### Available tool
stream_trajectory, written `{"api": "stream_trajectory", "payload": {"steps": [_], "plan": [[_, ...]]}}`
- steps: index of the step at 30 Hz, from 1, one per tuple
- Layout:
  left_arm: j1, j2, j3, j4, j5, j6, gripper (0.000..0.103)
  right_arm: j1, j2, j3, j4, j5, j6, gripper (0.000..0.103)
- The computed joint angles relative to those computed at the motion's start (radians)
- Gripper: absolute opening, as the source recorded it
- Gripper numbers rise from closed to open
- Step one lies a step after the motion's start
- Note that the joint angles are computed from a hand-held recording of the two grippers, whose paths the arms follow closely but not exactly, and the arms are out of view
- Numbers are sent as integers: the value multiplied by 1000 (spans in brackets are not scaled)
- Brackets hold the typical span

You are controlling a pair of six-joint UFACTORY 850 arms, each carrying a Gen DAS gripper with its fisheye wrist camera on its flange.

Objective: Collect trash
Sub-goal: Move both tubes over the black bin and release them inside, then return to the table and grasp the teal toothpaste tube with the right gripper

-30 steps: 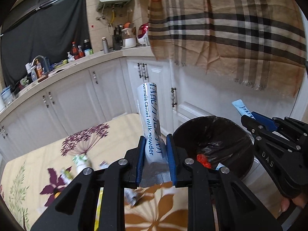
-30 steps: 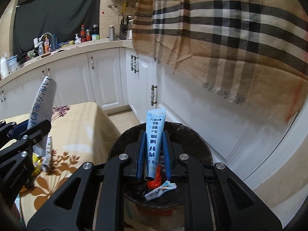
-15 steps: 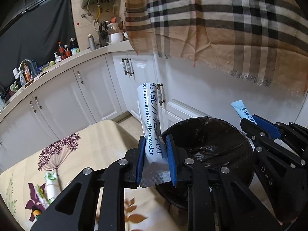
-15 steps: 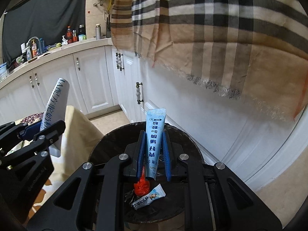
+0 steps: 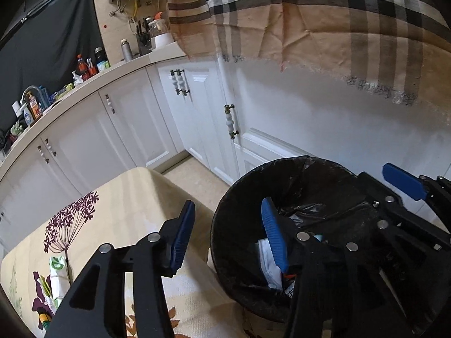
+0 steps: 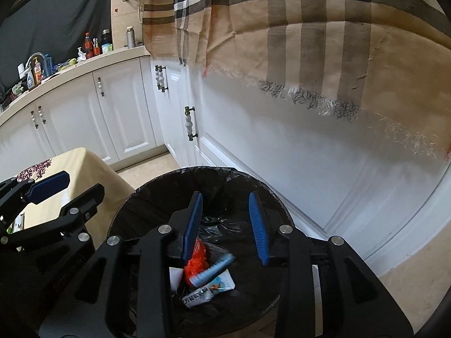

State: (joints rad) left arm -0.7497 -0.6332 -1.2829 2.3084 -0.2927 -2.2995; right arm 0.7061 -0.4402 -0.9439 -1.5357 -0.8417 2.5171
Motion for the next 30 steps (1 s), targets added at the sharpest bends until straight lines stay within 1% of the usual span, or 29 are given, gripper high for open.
{"api": "stream_trajectory", "payload": {"steps": [5, 7, 10, 12, 16, 20, 25, 30], "plan": [[8, 40, 44, 39, -23, -58, 49, 15, 11, 4, 7, -11, -3, 34], [15, 61, 65, 58, -26, -87, 50, 25, 19, 4, 13, -16, -14, 34], [30, 107, 115, 119, -30, -171, 53, 46, 27, 0, 26, -28, -29, 35], [37, 132, 144, 129, -45, -184, 54, 65, 32, -1, 34, -32, -35, 35], [61, 204, 224, 150, -72, -218, 56, 104, 36, -12, 59, -50, -48, 42], [85, 274, 308, 161, -112, -241, 60, 148, 31, -33, 78, -55, -66, 43], [126, 361, 416, 156, -143, -260, 61, 204, 13, -70, 85, -42, -76, 43], [172, 436, 520, 116, -173, -248, 61, 253, -20, -119, 95, -24, -108, 44]]}}
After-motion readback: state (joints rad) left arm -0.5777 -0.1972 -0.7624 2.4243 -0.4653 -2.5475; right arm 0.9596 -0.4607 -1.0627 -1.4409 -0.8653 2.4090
